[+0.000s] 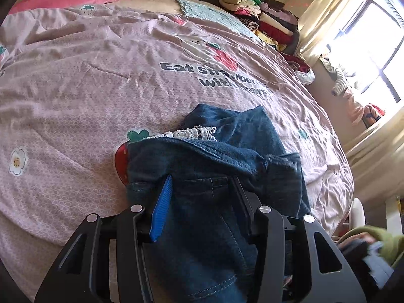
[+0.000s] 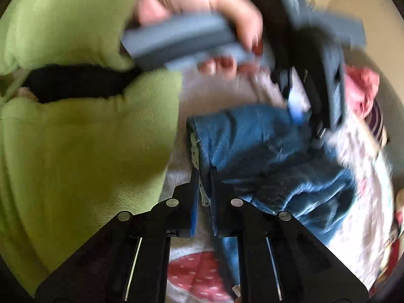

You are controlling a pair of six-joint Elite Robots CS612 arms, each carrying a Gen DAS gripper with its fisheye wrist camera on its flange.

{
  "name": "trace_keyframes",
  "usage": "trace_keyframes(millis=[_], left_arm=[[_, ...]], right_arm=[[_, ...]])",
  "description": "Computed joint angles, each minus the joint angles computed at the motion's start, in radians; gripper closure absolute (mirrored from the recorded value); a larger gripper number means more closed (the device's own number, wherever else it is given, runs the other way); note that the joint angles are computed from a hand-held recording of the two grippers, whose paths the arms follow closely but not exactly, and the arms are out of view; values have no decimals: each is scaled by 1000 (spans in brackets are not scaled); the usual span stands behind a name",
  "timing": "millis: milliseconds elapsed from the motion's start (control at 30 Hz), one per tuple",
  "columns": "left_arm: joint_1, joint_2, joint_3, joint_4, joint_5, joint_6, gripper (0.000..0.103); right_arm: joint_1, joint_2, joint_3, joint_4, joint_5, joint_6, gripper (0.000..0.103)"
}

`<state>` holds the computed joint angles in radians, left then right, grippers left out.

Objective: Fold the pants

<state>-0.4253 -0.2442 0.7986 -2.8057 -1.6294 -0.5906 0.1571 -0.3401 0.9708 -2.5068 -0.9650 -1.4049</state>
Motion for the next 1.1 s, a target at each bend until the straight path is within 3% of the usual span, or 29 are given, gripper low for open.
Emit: trace_keyframes(millis=[100, 233, 333, 700, 767, 800, 967, 1033, 1100], left_arm=[[-3, -7, 16, -18, 8, 3, 56], [-8, -22, 48, -65, 5, 3, 40], [-15, -33, 66, -70, 27, 13, 36], [-36, -84, 139, -101, 133, 43, 32], [-40, -95, 159, -120, 153, 43, 26], [-42, -101, 169, -130, 161, 41, 18], [-51, -128, 216, -167, 198, 45, 17], [-54, -138, 232, -174, 215, 47, 16], [-58, -144, 241, -178, 230, 46, 7]], right_arm=[[-12, -8, -12, 81, 52, 56, 91], [-34, -36, 4, 138, 124, 120, 86], [-50, -52, 20, 148, 162, 171, 81], [-62, -75, 60, 55, 218, 260, 62], [-63, -75, 59, 22, 229, 291, 60], [-64, -70, 53, 9, 235, 304, 57], [-72, -58, 41, -78, 268, 411, 47], [-74, -54, 38, -115, 271, 447, 38], [-77, -51, 35, -156, 271, 491, 36]])
